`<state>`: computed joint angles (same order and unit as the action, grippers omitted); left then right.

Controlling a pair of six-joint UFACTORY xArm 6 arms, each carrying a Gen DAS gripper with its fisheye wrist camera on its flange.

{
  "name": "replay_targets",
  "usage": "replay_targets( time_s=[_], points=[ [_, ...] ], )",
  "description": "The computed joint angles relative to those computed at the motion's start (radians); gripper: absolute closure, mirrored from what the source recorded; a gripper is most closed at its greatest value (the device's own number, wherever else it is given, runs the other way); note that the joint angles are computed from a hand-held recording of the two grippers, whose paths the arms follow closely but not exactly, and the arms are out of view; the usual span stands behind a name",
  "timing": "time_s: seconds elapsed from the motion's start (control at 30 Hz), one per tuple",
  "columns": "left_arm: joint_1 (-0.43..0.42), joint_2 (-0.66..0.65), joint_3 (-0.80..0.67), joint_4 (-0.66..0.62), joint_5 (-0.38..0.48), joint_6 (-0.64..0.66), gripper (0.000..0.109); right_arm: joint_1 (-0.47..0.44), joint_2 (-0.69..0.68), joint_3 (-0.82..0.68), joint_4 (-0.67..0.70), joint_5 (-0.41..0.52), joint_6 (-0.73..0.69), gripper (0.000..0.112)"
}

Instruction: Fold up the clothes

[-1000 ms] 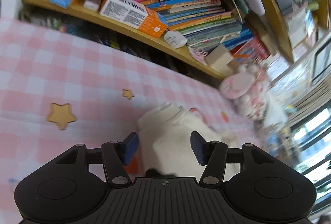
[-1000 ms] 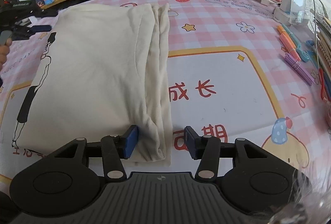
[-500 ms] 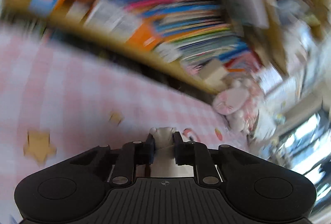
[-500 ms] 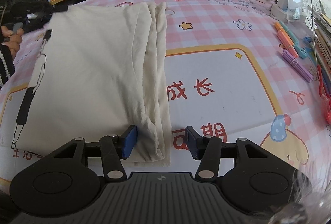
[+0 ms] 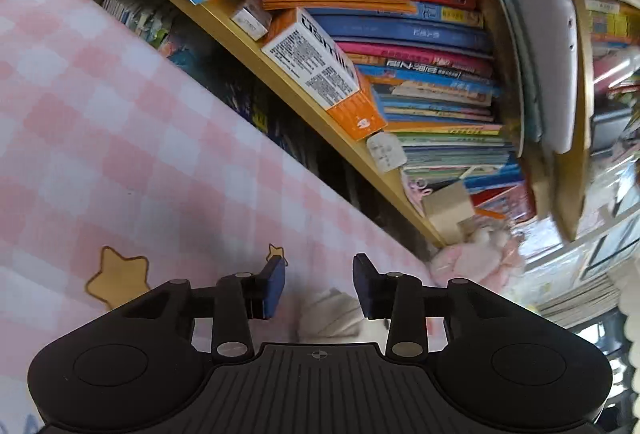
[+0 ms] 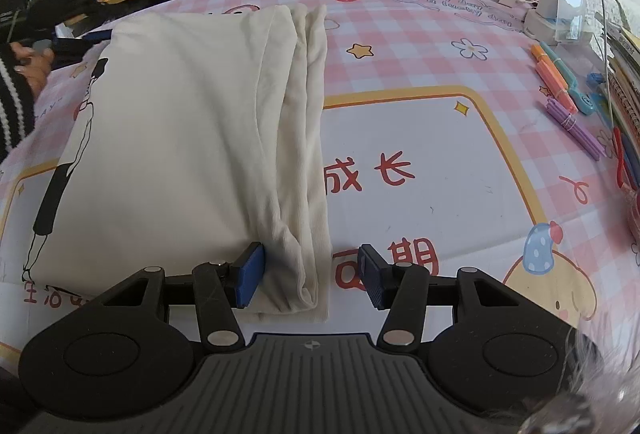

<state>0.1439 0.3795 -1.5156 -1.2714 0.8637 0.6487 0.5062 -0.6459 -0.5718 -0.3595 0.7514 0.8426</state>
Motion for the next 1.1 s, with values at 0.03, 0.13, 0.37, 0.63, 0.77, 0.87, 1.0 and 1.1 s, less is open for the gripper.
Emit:
replay_targets(
  time_s=[0.03, 0.13, 0.37, 0.63, 0.77, 0.87, 1.0, 1.1],
  points=[
    [0.015, 0.01, -0.017, 0.024, 0.052, 0.02, 0.072, 0.0, 0.0, 0.0, 0.0, -0.001, -0.001, 0.064],
    [0.022, 0.021, -0.05, 0.078, 0.128, 0.027, 0.073, -0.003, 0.001, 0.001, 0.003, -0.004, -0.008, 0.064],
    [-0.033, -0.067, 0.06, -0.086, 0.041, 0.348, 0.096, 0.001, -0.003, 0.002, 0.001, 0.0, -0.004, 0.064],
    [-0.096, -0.037, 0.05, 0.067, -0.148, 0.319, 0.094, 0.004, -0.004, 0.002, -0.002, -0.001, -0.002, 0.063],
    [-0.087, -0.023, 0.031, 0.193, -0.149, 0.166, 0.081, 0.002, -0.006, 0.003, 0.003, 0.0, -0.01, 0.063],
    [-0.086, -0.075, 0.087, 0.175, -0.189, 0.163, 0.074, 0.0, -0.003, 0.0, 0.009, 0.0, -0.02, 0.063],
    [-0.04, -0.143, 0.162, 0.11, -0.095, 0.216, 0.074, 0.0, -0.006, 0.003, 0.008, -0.004, -0.022, 0.063],
    [-0.016, -0.179, 0.203, 0.129, -0.033, 0.185, 0.074, -0.001, -0.008, 0.007, 0.007, -0.01, -0.022, 0.063]
  ],
)
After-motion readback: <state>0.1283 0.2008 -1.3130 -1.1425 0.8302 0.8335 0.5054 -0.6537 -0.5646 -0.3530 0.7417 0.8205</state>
